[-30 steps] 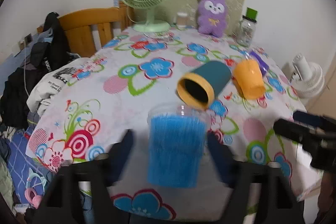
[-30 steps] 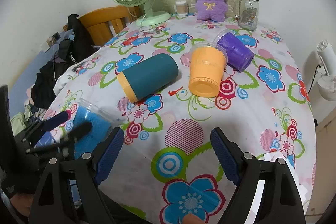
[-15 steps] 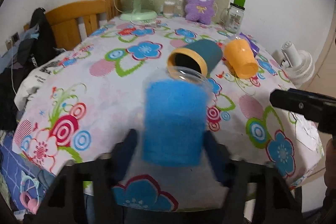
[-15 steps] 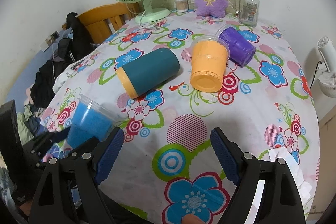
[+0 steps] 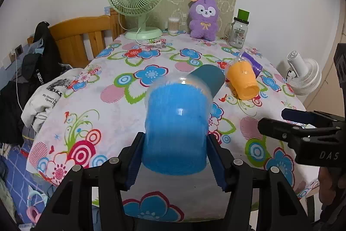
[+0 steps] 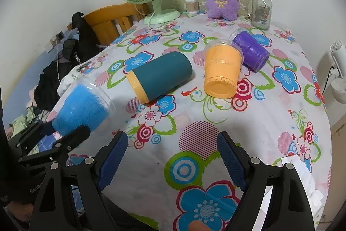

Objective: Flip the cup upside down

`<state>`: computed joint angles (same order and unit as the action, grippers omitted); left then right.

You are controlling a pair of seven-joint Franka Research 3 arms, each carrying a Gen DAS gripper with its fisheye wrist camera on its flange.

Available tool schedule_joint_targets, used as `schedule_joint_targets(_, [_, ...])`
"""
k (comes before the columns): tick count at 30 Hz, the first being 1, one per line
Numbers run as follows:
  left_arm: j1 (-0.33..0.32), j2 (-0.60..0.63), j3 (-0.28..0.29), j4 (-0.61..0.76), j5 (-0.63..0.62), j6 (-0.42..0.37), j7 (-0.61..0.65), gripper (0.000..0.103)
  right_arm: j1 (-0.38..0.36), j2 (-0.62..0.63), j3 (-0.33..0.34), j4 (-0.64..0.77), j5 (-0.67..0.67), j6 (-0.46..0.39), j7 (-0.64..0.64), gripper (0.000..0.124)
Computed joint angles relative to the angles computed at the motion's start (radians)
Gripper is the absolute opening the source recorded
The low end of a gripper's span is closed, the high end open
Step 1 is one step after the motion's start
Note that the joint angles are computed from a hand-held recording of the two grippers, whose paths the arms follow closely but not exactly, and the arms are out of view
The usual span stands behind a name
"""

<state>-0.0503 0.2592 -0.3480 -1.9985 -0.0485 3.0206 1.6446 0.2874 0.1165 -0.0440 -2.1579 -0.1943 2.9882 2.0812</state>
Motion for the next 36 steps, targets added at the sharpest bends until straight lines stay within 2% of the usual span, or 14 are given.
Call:
schedule_joint_targets(6, [-0.008, 0.002, 0.015, 0.01, 0.018, -0.007, -0.014, 0.054, -0.004, 0.0, 0.006, -0.007, 0.031, 0.015, -0.025, 0.086])
schedule_joint_targets(15, [0.014, -0.007, -0.015, 0.008, -0.016, 0.011, 0.017, 0.054, 0.002, -0.007, -0.006, -0.017, 0.013, 0.026, -0.007, 0.086])
schedule_joint_targets(18, [0.038, -0.013, -0.044, 0.009, -0.049, 0.031, 0.048, 0.053, -0.001, -0.012, -0.004, -0.019, 0.011, 0.028, -0.006, 0.086])
schedule_joint_targets(20, [0.032, -0.012, -0.038, 0.015, -0.045, 0.036, 0.046, 0.053, -0.003, -0.012, -0.002, -0.019, 0.012, 0.028, -0.008, 0.086])
schedule_joint_targets(24, [0.013, 0.011, -0.015, 0.05, -0.024, -0.01, 0.029, 0.053, -0.006, -0.013, 0.001, -0.02, 0.016, 0.027, -0.013, 0.086])
schedule_joint_targets(25, [0.016, 0.016, -0.018, 0.06, -0.028, -0.028, 0.034, 0.056, -0.006, -0.013, 0.0, -0.019, 0.014, 0.025, -0.011, 0.086])
schedule_joint_targets(27, [0.03, 0.034, -0.033, 0.087, -0.055, -0.067, 0.058, 0.068, -0.005, -0.013, -0.001, -0.018, 0.01, 0.022, -0.006, 0.086])
schedule_joint_targets(28, [0.032, 0.043, -0.034, 0.103, -0.067, -0.086, 0.064, 0.079, -0.006, -0.014, -0.002, -0.019, 0.007, 0.02, -0.003, 0.086])
schedule_joint_targets(29, [0.04, 0.055, -0.041, 0.121, -0.086, -0.104, 0.079, 0.084, -0.005, -0.014, -0.003, -0.02, 0.002, 0.019, 0.001, 0.086])
schedule_joint_targets(32, [0.067, 0.095, -0.066, 0.207, -0.155, -0.186, 0.144, 0.087, -0.007, -0.014, -0.004, -0.019, -0.008, 0.013, 0.011, 0.086])
schedule_joint_targets(35, [0.054, 0.157, -0.05, 0.334, -0.179, -0.299, 0.177, 0.098, -0.012, -0.007, -0.002, -0.014, -0.001, 0.008, 0.008, 0.086])
schedule_joint_targets(36, [0.036, 0.183, -0.033, 0.384, -0.164, -0.338, 0.177, 0.098, -0.012, -0.004, -0.001, -0.011, 0.001, 0.006, 0.007, 0.086])
